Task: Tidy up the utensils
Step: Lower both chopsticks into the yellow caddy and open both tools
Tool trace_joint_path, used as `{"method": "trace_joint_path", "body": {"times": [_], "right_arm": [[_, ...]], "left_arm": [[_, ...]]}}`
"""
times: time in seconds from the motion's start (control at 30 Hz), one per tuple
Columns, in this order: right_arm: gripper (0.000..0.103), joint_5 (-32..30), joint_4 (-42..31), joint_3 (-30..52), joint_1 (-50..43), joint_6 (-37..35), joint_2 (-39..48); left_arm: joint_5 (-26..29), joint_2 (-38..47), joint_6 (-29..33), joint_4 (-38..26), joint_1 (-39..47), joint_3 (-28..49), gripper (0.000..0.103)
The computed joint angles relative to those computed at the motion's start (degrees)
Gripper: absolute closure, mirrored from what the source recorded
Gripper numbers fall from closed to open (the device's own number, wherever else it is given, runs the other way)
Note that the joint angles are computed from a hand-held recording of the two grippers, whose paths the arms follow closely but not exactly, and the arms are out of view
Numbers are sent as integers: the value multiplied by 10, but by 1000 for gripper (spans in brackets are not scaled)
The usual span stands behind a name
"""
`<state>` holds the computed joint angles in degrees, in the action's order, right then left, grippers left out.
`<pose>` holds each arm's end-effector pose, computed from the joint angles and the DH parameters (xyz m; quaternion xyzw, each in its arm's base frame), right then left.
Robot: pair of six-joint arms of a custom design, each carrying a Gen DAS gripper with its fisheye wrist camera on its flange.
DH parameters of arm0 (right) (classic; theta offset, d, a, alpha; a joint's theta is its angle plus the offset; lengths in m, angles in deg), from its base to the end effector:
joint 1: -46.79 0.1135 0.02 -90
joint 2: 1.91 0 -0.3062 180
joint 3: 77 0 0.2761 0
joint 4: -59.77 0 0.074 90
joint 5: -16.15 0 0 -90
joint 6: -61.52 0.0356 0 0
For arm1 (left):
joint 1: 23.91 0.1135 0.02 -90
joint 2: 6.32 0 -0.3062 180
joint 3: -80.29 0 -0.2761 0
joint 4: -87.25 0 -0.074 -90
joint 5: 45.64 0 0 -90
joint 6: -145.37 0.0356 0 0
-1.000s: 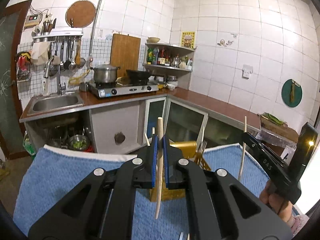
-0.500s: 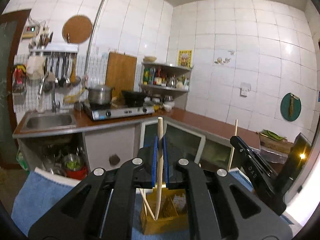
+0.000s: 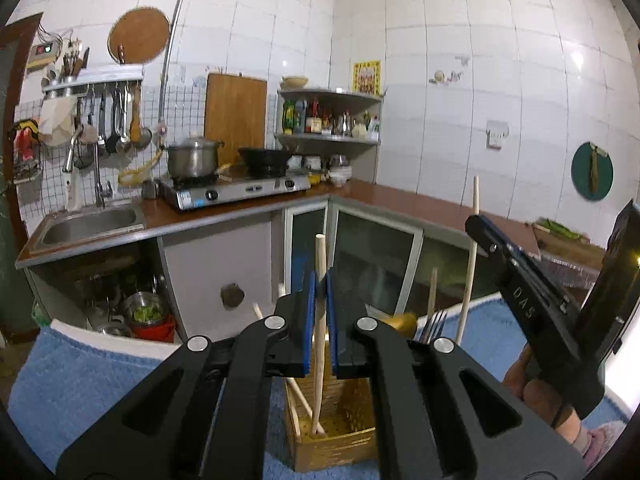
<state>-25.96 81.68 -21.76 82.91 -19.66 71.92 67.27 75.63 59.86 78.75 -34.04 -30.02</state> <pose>0.2532 0.1520 0.3252 0.1388 0.6792 -0.0034 0.7207 0.3389 -0.0746 0.3202 0.2145 0.7856 -0.1906 0.5481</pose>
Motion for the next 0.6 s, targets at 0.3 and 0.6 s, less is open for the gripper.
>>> {"method": "trace_joint_path", "body": {"times": [0.3, 0.6], "right_arm": [[97, -11, -54, -39, 6, 73, 19], [96, -8, -147, -39, 31, 139, 24]], "left_arm": [[-16, 22, 21, 52, 6, -59, 99], [-12, 17, 17, 40, 30, -72, 91]]}}
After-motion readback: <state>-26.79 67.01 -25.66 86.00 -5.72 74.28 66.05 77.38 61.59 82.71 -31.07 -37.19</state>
